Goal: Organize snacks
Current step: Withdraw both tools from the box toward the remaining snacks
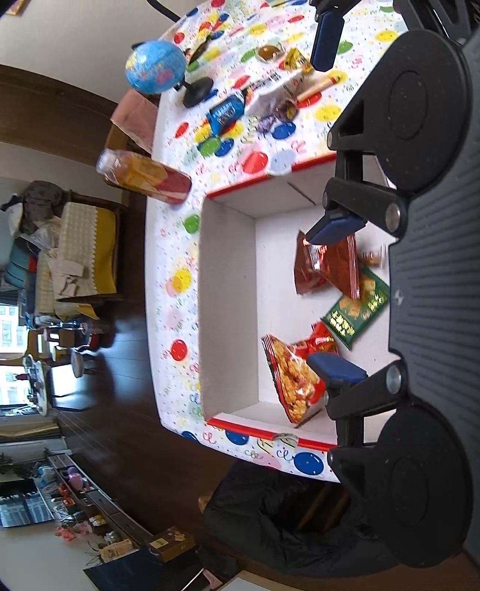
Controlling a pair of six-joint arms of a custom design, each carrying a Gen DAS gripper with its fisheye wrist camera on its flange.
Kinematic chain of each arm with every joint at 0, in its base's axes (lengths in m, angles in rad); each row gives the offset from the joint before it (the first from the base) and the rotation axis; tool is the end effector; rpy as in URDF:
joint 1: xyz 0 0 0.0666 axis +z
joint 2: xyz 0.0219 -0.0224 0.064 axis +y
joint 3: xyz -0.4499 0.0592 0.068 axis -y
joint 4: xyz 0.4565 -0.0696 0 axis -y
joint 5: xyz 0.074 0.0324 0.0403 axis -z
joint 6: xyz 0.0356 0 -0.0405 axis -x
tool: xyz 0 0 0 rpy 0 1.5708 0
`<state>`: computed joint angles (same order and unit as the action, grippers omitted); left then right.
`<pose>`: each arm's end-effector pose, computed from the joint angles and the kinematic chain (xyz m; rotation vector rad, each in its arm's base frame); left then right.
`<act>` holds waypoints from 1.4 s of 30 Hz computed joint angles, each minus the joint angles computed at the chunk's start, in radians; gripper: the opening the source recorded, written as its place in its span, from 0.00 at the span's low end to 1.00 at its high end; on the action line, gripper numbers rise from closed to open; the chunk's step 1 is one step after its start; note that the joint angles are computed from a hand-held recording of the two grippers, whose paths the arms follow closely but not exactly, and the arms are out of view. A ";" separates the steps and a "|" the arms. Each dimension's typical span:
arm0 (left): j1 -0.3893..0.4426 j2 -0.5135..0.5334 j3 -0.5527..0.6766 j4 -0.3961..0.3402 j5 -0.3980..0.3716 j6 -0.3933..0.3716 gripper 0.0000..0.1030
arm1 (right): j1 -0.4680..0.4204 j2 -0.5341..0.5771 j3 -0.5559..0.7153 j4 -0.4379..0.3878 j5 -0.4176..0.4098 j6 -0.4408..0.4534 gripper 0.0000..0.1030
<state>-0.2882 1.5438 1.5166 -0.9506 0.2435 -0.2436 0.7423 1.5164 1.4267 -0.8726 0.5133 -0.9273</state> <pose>0.5675 -0.1776 0.4796 0.7578 2.4218 -0.3275 0.4394 0.3788 0.4564 0.4122 2.3350 0.1336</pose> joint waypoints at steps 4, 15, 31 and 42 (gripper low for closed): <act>-0.017 -0.027 -0.021 0.014 0.018 0.020 0.68 | 0.009 -0.055 -0.051 0.012 0.036 -0.032 1.00; -0.116 -0.073 -0.078 0.057 0.072 0.091 0.87 | 0.029 -0.205 -0.196 -0.057 0.148 -0.090 1.00; -0.342 -0.013 -0.111 0.140 -0.064 0.235 0.99 | -0.067 -0.441 -0.455 -0.185 0.132 -0.184 0.97; -0.432 0.113 -0.048 0.134 -0.238 0.242 0.99 | -0.225 -0.473 -0.568 -0.050 0.001 0.028 0.88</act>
<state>-0.7204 1.6564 1.4682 -0.8170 0.0058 -0.0014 0.5178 1.0433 0.8591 -0.9229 0.5144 -0.8996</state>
